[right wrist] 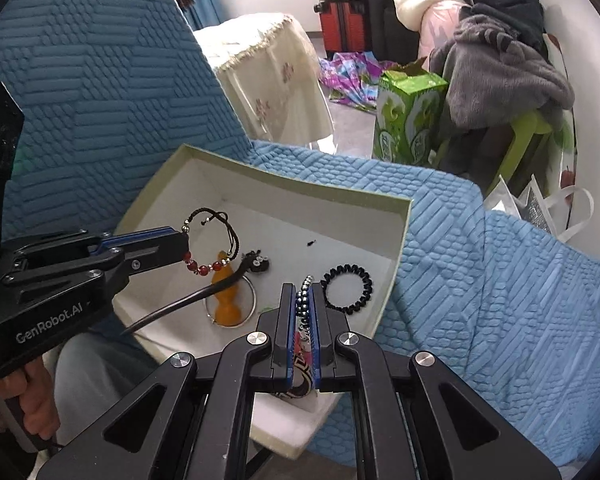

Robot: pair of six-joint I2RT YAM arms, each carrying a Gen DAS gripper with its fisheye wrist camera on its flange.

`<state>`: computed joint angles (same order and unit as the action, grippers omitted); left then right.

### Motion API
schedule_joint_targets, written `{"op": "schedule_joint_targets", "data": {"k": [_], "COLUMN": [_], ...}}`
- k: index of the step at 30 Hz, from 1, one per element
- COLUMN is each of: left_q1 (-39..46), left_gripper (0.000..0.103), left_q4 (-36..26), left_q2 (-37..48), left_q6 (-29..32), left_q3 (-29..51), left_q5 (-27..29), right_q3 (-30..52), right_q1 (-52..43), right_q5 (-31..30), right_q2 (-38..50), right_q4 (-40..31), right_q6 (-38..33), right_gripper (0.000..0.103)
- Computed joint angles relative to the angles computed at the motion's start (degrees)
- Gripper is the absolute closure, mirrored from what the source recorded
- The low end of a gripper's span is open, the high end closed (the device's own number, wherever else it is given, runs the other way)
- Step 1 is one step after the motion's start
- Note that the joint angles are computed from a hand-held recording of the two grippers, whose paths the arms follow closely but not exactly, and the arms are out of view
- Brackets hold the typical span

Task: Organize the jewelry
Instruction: 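Lower both items into the white box and open both tools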

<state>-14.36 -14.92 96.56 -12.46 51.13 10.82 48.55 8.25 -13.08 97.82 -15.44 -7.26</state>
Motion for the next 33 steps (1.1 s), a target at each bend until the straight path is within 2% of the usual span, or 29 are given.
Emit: {"op": "schedule_joint_targets", "data": {"k": [9, 12, 13, 14, 16, 18, 20, 23, 27, 29, 33], "left_q1": [1.3, 1.2, 1.2, 1.2, 1.0, 0.5, 0.5, 0.2, -0.9, -1.5, -4.3], "left_gripper": [0.098, 0.098, 0.098, 0.096, 0.081, 0.054, 0.054, 0.054, 0.052, 0.052, 0.050], "left_q4": [0.0, -1.2, -1.5, -2.2, -3.4, -4.1, -4.1, -7.3, -13.0, -15.2, -19.4], "left_q2": [1.2, -0.9, -1.7, -2.8, -5.0, -9.0, -13.1, -18.4, -25.5, -27.9, -33.2], "left_q6": [-0.5, -1.0, -1.1, -1.4, -1.8, -2.7, -3.1, -3.2, -4.1, -4.4, -6.0], "left_q3": [0.7, 0.7, 0.6, 0.6, 0.5, -0.4, -1.5, -0.6, 1.8, 3.1, 5.6], "left_q5": [1.1, -0.5, -0.6, -0.9, -1.7, -3.1, -2.6, -3.0, -5.3, -6.2, -10.0], "right_q3": [1.1, 1.1, 1.0, 0.7, 0.5, 0.4, 0.3, 0.6, 3.2, 4.9, 7.9], "right_q1": [0.2, -0.3, -0.6, -0.9, -1.5, -2.1, -3.3, -5.4, -8.8, -10.3, -14.0], "right_q5": [0.9, 1.2, 0.8, 0.5, 0.3, 0.1, -0.2, -1.1, -2.5, -3.3, -7.2], "right_q2": [2.6, 1.3, 0.3, -0.9, -3.4, -5.9, -9.2, -14.8, -23.2, -27.1, -33.3], "right_q4": [-0.4, -1.1, -1.5, -1.9, -3.1, -4.4, -5.9, -9.0, -15.8, -18.8, -24.3], "right_q6": [0.8, 1.3, 1.4, 1.5, 1.2, 0.7, 0.4, -0.1, -1.7, -2.0, -3.3], "right_gripper": [0.097, 0.087, 0.081, 0.080, 0.080, 0.080, 0.076, 0.067, 0.064, 0.052, 0.051]}}
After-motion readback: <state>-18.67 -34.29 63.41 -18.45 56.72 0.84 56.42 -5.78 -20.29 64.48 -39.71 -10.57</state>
